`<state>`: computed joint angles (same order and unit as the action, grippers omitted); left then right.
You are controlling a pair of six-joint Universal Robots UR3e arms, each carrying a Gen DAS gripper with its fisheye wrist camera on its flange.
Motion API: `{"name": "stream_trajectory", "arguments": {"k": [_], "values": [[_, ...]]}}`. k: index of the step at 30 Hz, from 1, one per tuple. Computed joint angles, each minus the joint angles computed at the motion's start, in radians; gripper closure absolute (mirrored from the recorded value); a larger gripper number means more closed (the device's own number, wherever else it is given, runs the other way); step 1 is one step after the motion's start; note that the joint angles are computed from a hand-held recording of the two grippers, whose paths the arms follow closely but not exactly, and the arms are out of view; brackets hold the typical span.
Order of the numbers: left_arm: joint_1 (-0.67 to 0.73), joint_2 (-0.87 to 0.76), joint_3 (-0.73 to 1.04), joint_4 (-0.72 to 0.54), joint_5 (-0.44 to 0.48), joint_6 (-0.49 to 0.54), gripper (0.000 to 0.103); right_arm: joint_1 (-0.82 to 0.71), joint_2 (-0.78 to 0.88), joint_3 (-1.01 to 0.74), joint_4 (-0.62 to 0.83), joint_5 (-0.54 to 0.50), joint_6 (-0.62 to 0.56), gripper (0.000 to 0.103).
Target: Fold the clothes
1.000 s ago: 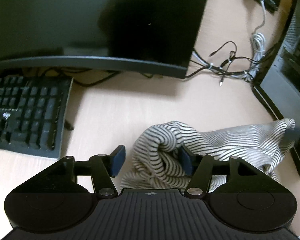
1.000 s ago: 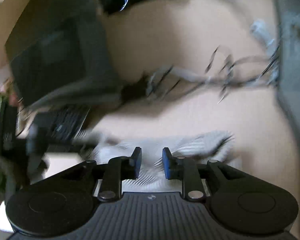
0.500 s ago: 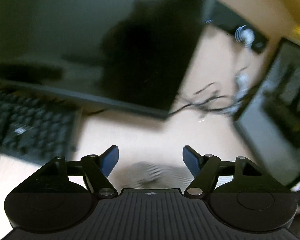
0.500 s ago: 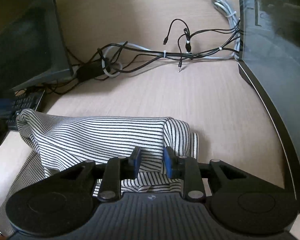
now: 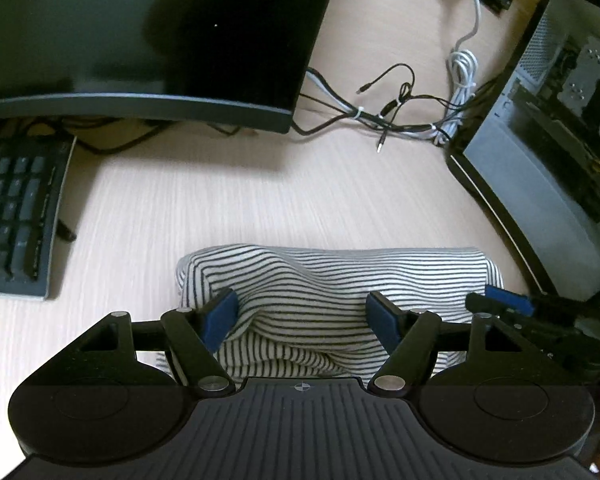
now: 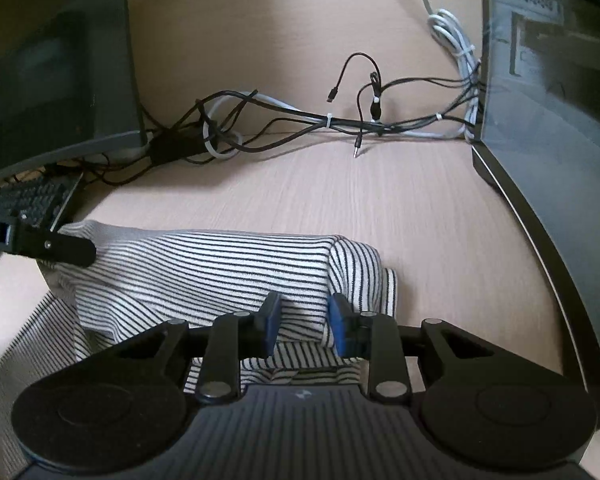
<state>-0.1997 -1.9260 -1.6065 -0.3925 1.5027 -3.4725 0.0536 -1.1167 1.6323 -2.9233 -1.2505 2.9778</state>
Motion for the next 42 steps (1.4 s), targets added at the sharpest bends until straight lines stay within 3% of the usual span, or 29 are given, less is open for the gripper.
{"name": "stream_trajectory", "arguments": {"k": [9, 14, 24, 33, 42], "values": [[-0.013, -0.109, 0.126, 0.014, 0.027, 0.033, 0.018, 0.030, 0.113, -0.170, 0.043, -0.027, -0.034, 0.076], [-0.017, -0.143, 0.167, 0.010, 0.027, 0.033, 0.013, 0.026, 0.122, -0.179, 0.043, -0.017, -0.040, 0.075], [-0.012, -0.155, 0.175, 0.021, 0.025, 0.041, 0.013, 0.028, 0.180, -0.257, 0.051, -0.017, -0.034, 0.075], [-0.025, -0.092, 0.113, 0.014, 0.033, 0.008, 0.017, 0.025, 0.145, -0.220, 0.065, -0.022, -0.041, 0.073], [-0.039, -0.042, 0.044, 0.034, 0.051, -0.026, 0.018, 0.026, 0.089, -0.241, 0.113, 0.006, -0.040, 0.063]]}}
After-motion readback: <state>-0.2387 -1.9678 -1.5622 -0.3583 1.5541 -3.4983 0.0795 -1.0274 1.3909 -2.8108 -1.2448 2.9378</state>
